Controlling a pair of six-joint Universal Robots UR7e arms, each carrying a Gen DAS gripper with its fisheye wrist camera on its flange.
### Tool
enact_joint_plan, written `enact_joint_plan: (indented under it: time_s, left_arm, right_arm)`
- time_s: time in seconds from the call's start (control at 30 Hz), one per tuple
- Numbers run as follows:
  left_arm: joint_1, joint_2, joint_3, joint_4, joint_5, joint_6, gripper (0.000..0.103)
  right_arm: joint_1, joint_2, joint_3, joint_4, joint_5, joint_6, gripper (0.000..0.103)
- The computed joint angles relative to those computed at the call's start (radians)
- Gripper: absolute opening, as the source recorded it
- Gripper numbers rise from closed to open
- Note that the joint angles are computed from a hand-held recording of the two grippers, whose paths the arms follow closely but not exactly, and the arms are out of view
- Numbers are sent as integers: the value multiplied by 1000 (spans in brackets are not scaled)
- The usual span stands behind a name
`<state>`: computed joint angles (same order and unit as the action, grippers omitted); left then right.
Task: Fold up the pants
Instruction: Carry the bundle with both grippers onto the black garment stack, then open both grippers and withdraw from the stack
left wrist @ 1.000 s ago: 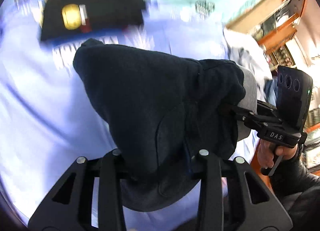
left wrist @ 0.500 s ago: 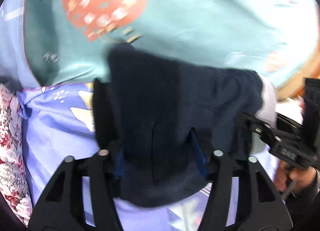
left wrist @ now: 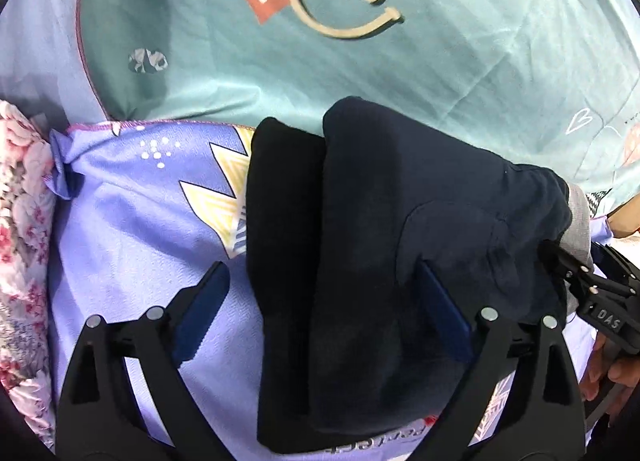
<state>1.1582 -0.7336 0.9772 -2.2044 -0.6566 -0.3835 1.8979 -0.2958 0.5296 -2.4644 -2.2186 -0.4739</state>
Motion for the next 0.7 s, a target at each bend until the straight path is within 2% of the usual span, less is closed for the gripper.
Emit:
enact_joint_plan:
  time_s: [0.03, 0.1, 0.2, 0.27, 0.33, 0.47, 0.6, 0.7]
  left_arm:
    - [-7, -7, 7, 1, 5, -2, 93]
    - [-26, -39, 51, -23, -2, -3, 93]
    - [-60, -91, 134, -50, 0, -26, 94]
    - [-83, -124, 190, -52, 15, -56, 94]
    - [-113, -158, 258, -61, 53, -83, 94]
    - [-178, -209, 373, -45, 137, -139, 98]
    - [-241, -271, 484, -1, 181, -275, 100]
    - [-286, -318, 553, 69, 214, -408, 101]
  right_arm:
    - [3, -22, 42, -26, 9, -1, 69]
    - [17, -94, 183, -154, 28, -36, 70]
    - [25, -206, 375, -275, 71, -21, 71]
    - [34, -250, 459, -325, 42, -23, 71]
    - [43, -293, 552, -388, 18, -44, 78]
    - [74, -366, 752, -585, -28, -105, 90]
    - [95, -421, 881, -651, -66, -53, 91]
    - [107, -470, 974, -681, -59, 10, 95]
